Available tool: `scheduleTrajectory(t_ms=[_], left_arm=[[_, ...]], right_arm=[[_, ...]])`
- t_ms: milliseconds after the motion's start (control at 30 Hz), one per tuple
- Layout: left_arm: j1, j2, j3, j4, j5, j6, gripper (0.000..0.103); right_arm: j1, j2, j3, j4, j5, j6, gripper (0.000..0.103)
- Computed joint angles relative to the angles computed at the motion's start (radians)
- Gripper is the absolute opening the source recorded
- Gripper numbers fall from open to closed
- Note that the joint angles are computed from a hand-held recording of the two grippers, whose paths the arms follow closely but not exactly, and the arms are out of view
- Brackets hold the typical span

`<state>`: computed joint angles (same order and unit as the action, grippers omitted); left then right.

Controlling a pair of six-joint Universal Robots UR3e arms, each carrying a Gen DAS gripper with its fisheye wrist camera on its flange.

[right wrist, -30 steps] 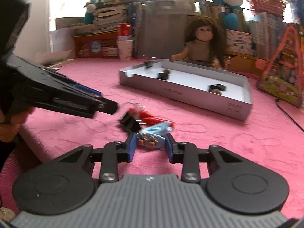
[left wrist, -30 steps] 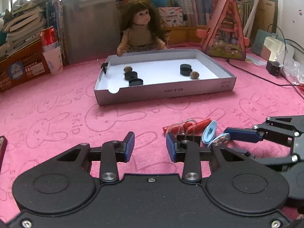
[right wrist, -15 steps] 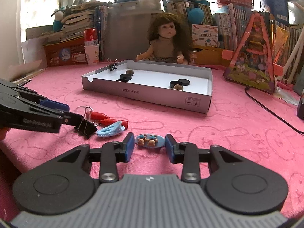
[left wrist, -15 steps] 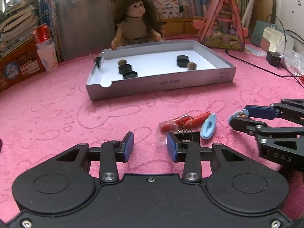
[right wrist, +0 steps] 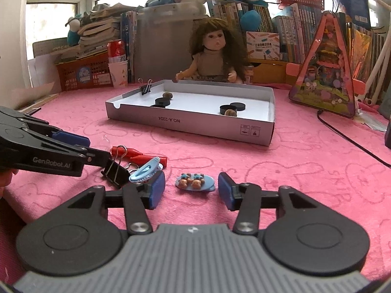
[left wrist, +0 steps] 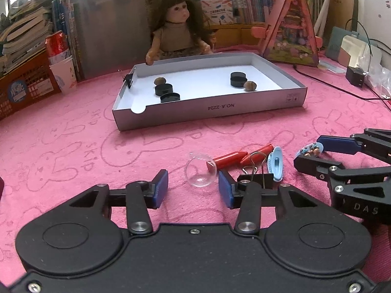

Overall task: Organize rigid objects
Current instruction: 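Grasp the clear plastic dome with the left gripper while the right gripper grasps the blue beaded toy, then carry the clear dome and blue beaded toy over the tray with both grippers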

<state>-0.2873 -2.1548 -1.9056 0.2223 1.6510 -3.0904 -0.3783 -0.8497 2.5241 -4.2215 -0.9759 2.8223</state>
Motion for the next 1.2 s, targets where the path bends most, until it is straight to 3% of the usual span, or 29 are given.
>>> scheduleTrajectory(t_ms=[233, 367, 467, 567, 833, 1200], left_arm=[[-0.01, -0.025, 0.018, 0.021, 0.016, -0.023, 0.042], [0.003, -0.031, 0.015, 0.034, -0.015, -0.047, 0.035], [0.002, -0.035, 0.015, 0.043, -0.018, -0.054, 0.027], [-0.004, -0.036, 0.018, 0.043, -0.003, -0.07, 0.026], [-0.011, -0.029, 0.015, 0.051, 0.02, -0.075, 0.026], [0.007, -0.017, 0.067, 0.012, 0.018, -0.079, 0.026]], right_arm=[[0.032, 0.034, -0.015, -0.062, -0.042, 0.022, 0.069], [0.075, 0.095, -0.041, -0.175, -0.156, 0.064, 0.074], [0.05, 0.084, -0.028, -0.159, -0.117, 0.075, 0.074], [0.062, 0.086, -0.032, -0.158, -0.135, 0.072, 0.074], [0.075, 0.061, -0.006, -0.121, -0.134, 0.025, 0.038], [0.05, -0.046, -0.057, 0.033, -0.097, 0.087, 0.038]])
